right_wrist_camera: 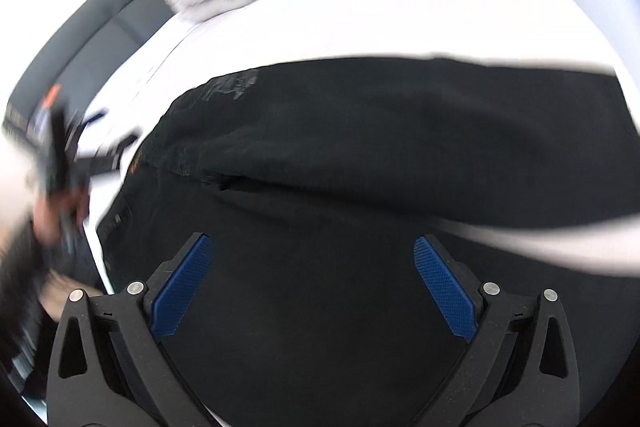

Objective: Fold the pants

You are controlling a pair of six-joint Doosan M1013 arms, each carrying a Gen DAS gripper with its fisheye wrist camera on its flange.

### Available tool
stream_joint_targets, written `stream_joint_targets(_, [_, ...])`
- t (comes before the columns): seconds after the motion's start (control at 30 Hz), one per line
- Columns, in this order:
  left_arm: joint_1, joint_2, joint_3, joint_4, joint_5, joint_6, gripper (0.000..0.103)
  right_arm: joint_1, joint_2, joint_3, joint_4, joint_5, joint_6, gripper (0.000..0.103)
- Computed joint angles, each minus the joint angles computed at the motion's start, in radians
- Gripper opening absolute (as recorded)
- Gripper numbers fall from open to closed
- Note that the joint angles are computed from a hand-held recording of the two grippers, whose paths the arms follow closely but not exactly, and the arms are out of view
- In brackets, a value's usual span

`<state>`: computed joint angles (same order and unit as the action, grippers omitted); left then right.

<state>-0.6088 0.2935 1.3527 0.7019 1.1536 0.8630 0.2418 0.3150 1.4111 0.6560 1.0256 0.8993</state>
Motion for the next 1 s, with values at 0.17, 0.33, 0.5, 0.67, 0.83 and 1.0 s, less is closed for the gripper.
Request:
stream_joint_targets(0.17, [0.148,0.092,-0.157,-0.309,-0.008,0.343,0.103,-0.014,0.03,-0.037,0.032,0.051,-0.103,0.089])
stream_joint_targets(0.33, [0.218,0.176,-0.277,-0.513,0.039,0.558,0.097,-0.013,0.077,-0.089,0.048,0.105,-0.209,0.082])
stream_joint_targets(0.5, [0.254,0.246,-0.339,-0.605,0.166,0.645,0.082,-0.005,0.122,-0.142,0.037,0.14,-0.238,0.077])
stream_joint_targets(0.67, [0.265,0.237,-0.307,-0.678,0.142,0.647,0.073,0.012,0.152,-0.183,0.034,0.149,-0.27,0.077])
stream_joint_targets(0.83, [0.235,0.194,-0.258,-0.666,0.097,0.624,0.028,0.051,0.198,-0.272,0.015,0.134,-0.306,0.069])
stream_joint_targets(1.0, [0.158,0.123,-0.186,-0.462,0.013,0.522,0.008,0.111,0.279,-0.431,-0.051,0.119,-0.288,0.049])
